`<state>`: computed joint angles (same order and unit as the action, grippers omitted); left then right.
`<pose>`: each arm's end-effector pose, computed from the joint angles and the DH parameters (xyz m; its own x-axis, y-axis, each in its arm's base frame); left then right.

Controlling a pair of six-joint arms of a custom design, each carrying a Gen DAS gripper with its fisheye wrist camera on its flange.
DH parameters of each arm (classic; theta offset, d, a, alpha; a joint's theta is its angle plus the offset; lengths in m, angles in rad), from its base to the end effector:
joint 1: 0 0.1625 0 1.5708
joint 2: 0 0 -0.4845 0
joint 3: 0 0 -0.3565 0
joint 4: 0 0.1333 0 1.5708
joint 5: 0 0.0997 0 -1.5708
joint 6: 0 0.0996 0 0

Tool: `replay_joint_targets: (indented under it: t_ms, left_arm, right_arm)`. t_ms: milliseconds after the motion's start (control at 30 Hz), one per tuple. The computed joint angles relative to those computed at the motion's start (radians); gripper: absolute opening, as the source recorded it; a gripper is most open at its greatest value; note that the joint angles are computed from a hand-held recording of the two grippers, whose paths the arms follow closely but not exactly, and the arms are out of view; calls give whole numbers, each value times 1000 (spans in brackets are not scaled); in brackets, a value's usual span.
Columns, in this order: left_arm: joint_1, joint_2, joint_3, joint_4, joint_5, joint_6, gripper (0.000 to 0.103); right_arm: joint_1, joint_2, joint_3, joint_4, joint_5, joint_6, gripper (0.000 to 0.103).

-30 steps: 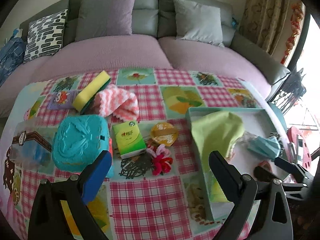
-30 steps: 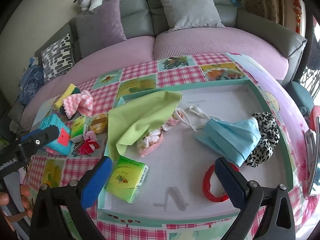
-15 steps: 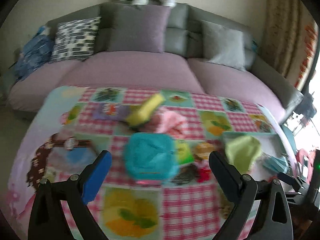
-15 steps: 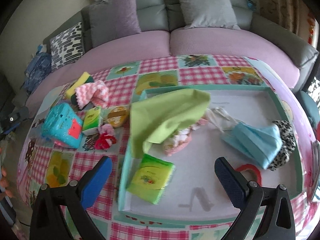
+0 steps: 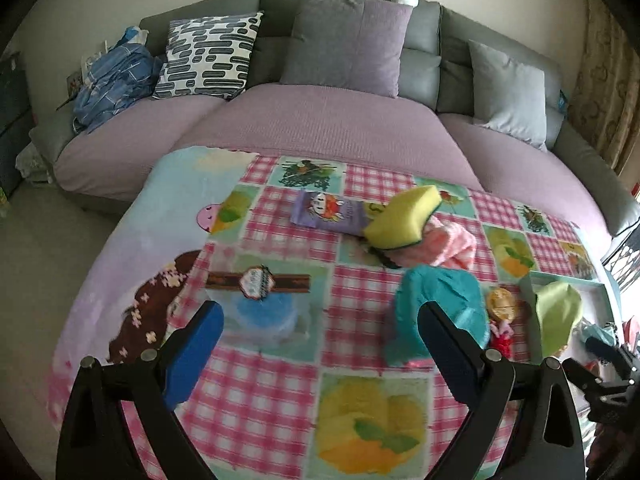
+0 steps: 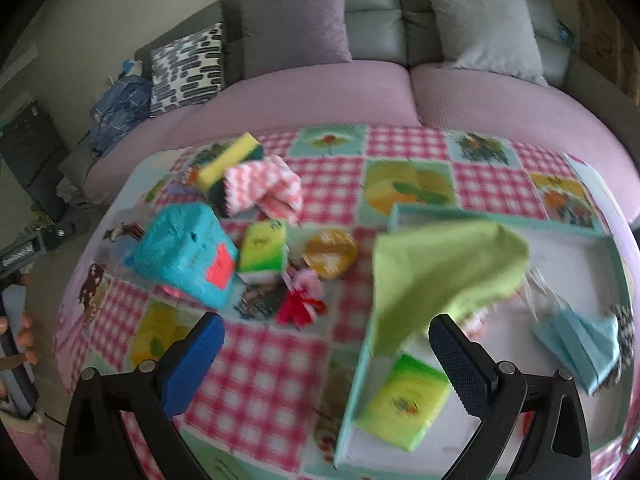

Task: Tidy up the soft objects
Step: 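Withdraw both open tools from the tray back to the pile, then grasp the pink-white striped towel with the right tool while the left tool grasps the yellow sponge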

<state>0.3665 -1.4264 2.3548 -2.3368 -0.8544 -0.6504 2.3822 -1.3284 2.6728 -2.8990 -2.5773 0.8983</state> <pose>-0.2738 -0.3179 0.2663 -0.6941 0.3765 -0.6136 0.6296 0.7308 -0.2637 0.2479 -0.1676 0.2306 -0.7905 0.2910 0.5390 -0.1715 0.7396 -0.6508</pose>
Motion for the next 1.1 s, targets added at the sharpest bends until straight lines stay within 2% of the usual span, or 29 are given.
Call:
replay_joint_targets:
  t_ms: [233, 367, 467, 767, 933, 1100]
  left_arm:
    - [94, 81, -77, -78, -48, 145, 98]
    - [145, 147, -134, -124, -128, 213, 98]
    - [167, 201, -174, -118, -162, 244, 98]
    - [204, 328, -246, -114, -204, 316, 98]
    - [216, 365, -263, -124, -227, 339, 98]
    - [213, 397, -276, -117, -239, 359, 98]
  right_arm:
    - [-90, 29, -36, -161, 24, -204, 103]
    - [-155, 40, -50, -258, 57, -322, 103]
    - [-206, 49, -62, -315, 99, -397, 103]
    - [-370, 62, -95, -412, 275, -553, 101]
    - [-441, 63, -117, -412, 362, -603, 99]
    - [-503, 70, -139, -411, 441, -640, 93]
